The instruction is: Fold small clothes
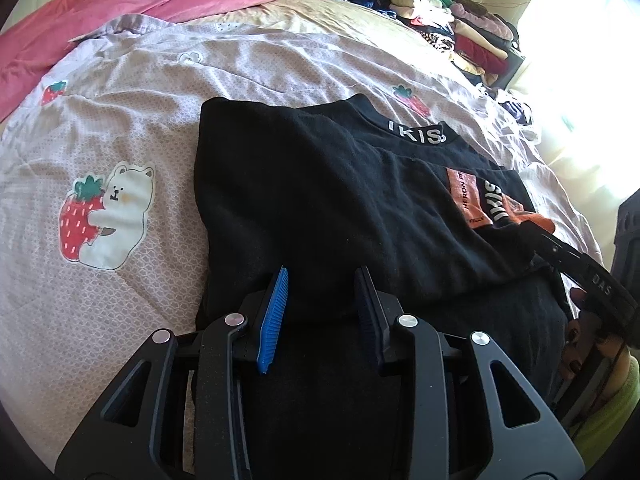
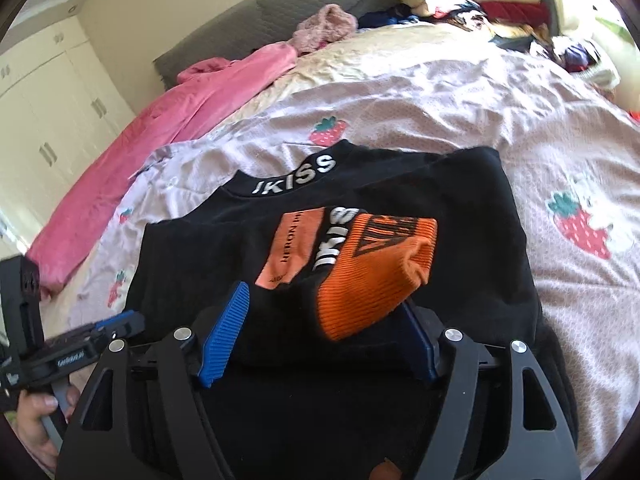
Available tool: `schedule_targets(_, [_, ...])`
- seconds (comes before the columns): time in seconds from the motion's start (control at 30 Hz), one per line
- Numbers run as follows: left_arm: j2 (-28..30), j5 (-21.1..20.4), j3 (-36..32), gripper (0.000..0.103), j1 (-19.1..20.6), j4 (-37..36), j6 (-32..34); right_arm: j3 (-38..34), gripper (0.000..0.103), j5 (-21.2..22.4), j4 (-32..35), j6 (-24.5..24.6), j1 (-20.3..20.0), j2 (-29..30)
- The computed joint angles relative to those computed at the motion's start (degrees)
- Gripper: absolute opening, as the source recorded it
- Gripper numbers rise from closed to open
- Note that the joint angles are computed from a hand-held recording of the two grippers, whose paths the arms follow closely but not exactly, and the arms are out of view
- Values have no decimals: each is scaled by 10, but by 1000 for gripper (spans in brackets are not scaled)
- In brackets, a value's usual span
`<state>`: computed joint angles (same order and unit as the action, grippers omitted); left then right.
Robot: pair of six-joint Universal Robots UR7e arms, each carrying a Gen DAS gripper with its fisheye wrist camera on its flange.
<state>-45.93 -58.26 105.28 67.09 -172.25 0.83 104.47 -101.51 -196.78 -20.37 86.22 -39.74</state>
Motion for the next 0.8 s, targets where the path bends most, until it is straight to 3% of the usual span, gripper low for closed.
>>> schedule_targets(0.13, [-7,-5,9,27,0,-12,4,-3,70,20,9,52,-13,-3])
schedule_targets(0.2, [-9,-4,12,27,0,-18,5,-5,61,28,12,72,-18,-4])
schedule_targets(0.27, [-10,-1,13,27,-1,-19,6,-7,31,31,14,82,-20,-5])
schedule_targets(0.37, [-10,4,10,27,-2,-15,6,-5,7,27,3,63,-14,-8])
schedule_targets(0.6, [-5,7,6,27,-3,-11,4,-5,7,-20,-49,-43,26,-13])
schedule_targets(0.8, [-2,11,9,27,-5,-17,2,-25,7,-73,-53,-68,41,2])
